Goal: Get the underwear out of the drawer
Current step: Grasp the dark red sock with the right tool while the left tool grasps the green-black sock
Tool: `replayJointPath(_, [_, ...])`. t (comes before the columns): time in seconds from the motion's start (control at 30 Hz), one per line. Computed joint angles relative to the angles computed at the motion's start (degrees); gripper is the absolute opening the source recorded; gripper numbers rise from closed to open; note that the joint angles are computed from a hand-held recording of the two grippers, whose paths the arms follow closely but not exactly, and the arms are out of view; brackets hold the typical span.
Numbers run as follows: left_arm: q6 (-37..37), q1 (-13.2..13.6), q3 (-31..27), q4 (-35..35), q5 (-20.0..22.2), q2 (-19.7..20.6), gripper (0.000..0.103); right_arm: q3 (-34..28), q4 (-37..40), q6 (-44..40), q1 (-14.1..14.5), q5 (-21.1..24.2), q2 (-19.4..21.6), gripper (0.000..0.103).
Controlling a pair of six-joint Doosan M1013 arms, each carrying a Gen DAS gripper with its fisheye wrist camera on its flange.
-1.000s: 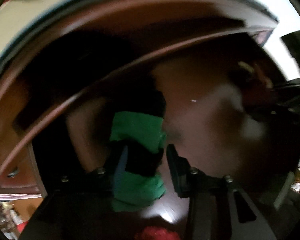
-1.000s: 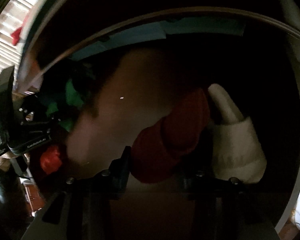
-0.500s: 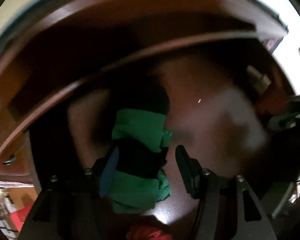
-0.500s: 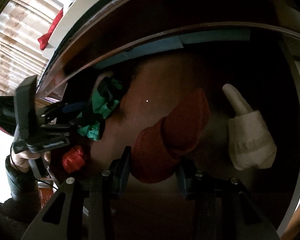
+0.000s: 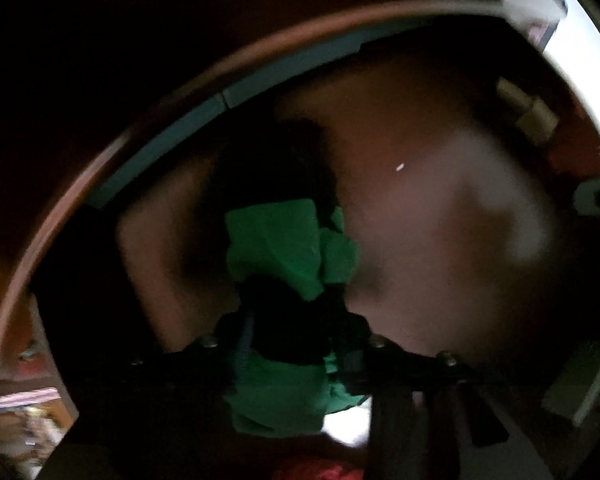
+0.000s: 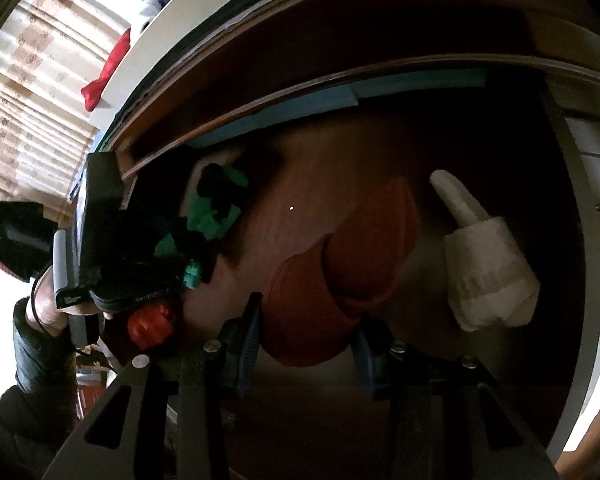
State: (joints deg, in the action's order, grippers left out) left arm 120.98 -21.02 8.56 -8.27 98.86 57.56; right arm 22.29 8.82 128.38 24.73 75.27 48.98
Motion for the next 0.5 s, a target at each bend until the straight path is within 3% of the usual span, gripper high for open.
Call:
replayJointPath(0.03, [-0.90, 0.47, -0.23, -2.52, 0.26, 0.29, 0.027, 1.20, -0.15, 0.39, -0.03, -0.98, -0.61, 0.043])
replayJointPath(0.3, [-0.25, 0.91, 18.46, -10.00, -11.30, -8.26, 0.027, 15.60, 0.02, 2.16, -0.26, -14.61, -8.18, 0.043])
replayJointPath(0.5, [-0.43, 0.89, 22.91, -14.17, -15.34, -11.00, 0.027, 21.21, -1.15, 5.53, -0.27, -19.35, -11.15, 0.043])
